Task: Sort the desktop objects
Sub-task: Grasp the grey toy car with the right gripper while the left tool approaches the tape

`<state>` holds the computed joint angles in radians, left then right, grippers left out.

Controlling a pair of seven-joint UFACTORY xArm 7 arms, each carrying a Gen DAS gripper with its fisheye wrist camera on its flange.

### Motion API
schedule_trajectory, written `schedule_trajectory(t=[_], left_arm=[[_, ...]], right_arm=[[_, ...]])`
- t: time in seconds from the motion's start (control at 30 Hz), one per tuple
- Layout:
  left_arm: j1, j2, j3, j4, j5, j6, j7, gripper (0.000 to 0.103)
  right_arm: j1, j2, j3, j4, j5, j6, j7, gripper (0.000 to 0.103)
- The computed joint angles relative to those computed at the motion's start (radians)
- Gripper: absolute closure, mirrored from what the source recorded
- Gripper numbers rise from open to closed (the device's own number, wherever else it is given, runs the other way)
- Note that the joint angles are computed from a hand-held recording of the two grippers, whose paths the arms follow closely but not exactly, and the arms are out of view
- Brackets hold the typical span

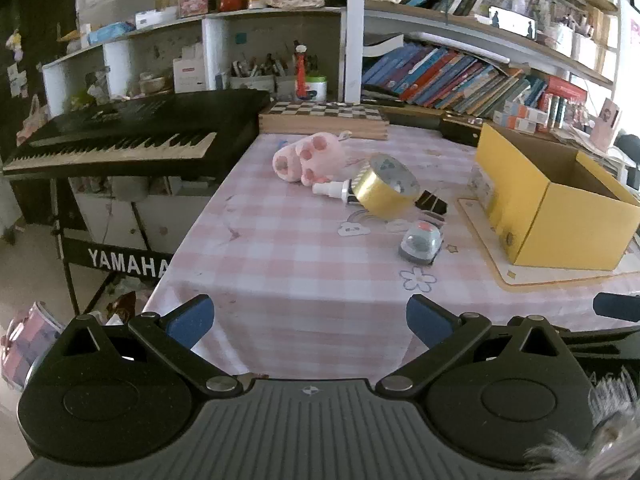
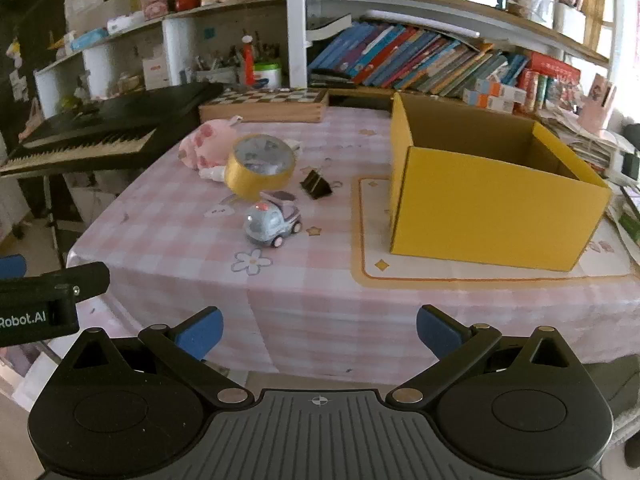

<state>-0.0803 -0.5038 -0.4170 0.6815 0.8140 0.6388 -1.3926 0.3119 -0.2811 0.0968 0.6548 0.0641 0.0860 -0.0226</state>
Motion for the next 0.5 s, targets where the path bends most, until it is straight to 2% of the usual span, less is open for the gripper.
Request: schedule_trajectory(t=[0.17, 0.27, 0.37, 0.5], left_arm=[[0.012, 0.03, 0.01, 0.013, 0.014, -0.011, -0.004, 0.0], [0.017, 0.057, 0.016, 0.033, 0.032, -0.009, -0.007, 0.0], [0.028, 0.093, 0.025, 0.059, 0.07, -0.006, -0.025, 0.0], [0.023, 0.149, 0.057, 0.099, 0.111, -0.004, -0.032, 0.0]], right_arm=[[0.057, 0.051, -0.044, 0.037, 0.05, -0.006, -0.066, 0.0], [0.106, 0.09, -0.081, 0.072, 0.123, -0.011, -0.147, 0.0], [0.163, 0.132, -0.121, 0.112, 0.242, -0.013, -0.279, 0.0], [0.228, 0.185, -0.162, 0.178, 0.458, 0.008, -0.511, 0.0]])
